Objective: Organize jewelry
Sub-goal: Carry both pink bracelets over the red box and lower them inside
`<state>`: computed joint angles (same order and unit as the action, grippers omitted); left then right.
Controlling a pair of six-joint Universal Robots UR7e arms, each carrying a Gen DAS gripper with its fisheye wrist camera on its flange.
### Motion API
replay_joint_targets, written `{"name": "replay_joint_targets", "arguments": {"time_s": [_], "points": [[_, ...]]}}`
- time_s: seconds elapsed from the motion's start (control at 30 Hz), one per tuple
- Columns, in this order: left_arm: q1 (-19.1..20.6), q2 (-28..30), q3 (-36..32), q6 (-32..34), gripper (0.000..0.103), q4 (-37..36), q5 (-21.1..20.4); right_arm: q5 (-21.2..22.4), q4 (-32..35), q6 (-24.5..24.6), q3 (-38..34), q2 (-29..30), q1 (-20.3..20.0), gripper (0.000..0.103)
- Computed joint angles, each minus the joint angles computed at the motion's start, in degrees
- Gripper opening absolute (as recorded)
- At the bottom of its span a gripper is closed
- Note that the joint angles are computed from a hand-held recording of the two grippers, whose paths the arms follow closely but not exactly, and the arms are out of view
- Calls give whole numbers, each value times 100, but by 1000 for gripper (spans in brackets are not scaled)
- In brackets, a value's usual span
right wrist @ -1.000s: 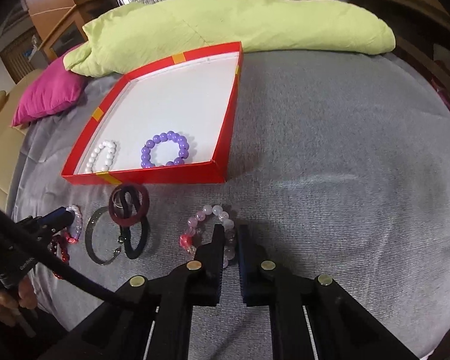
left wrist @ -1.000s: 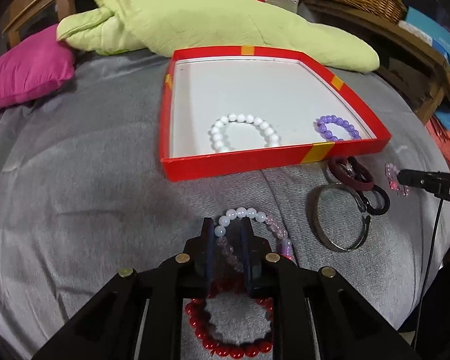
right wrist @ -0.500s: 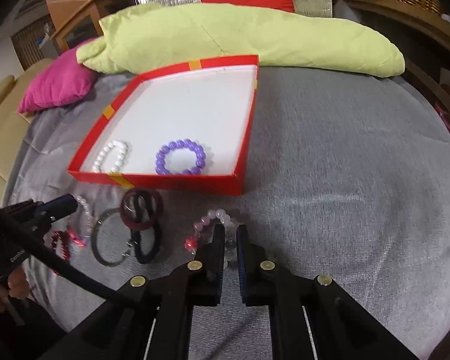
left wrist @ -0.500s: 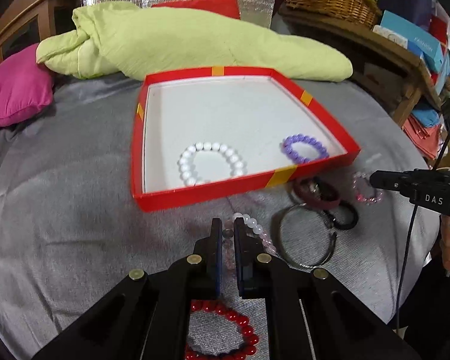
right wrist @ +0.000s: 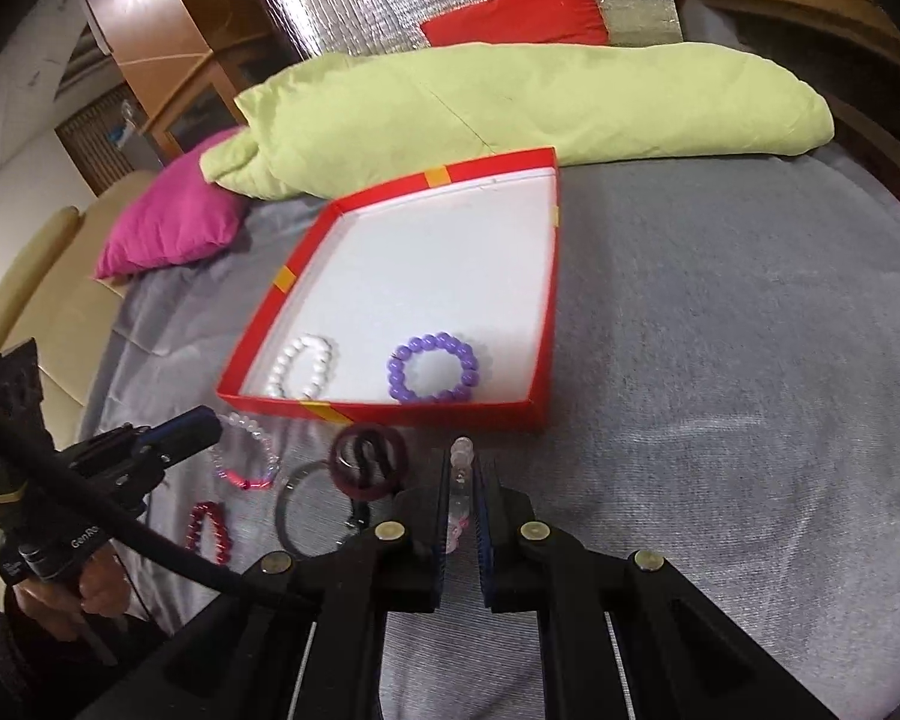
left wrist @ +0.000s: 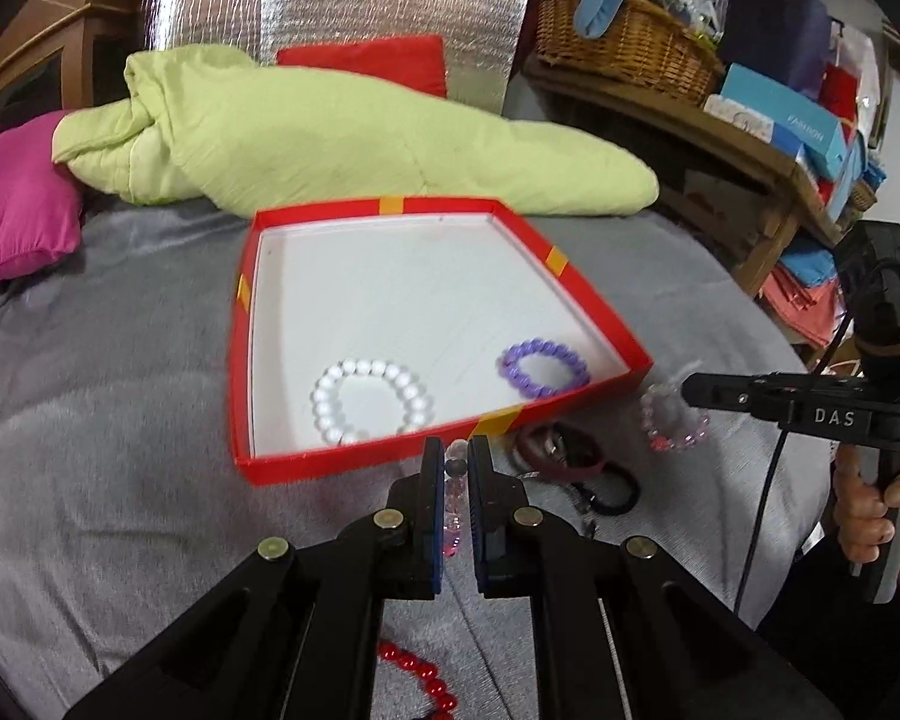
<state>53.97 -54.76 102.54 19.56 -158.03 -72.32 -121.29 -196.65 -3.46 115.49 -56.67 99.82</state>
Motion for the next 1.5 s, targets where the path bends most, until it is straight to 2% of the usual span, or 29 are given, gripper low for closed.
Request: {"name": "replay_joint_targets", "arguments": {"time_s": [0.17,0.53,0.8,1.17,1.5], "points": [[0,7,-36,19,8,-235,-236,263,-150,-23,-32,5,29,9],[36,339,-426,-230,8,-488,-455,290,-417,-27,-387,197,121,9],[48,737,-838,-314,8,-503,-384,258,-359,-137,-895,425,95,9],[79,1240,-1384,-309,8,-375,-199,227,-612,-399,-1629,846,-98,9],[187,1742,-2085,-286,8,-12,-149,137,-295,-324,-2159,1148,-292,9]]}}
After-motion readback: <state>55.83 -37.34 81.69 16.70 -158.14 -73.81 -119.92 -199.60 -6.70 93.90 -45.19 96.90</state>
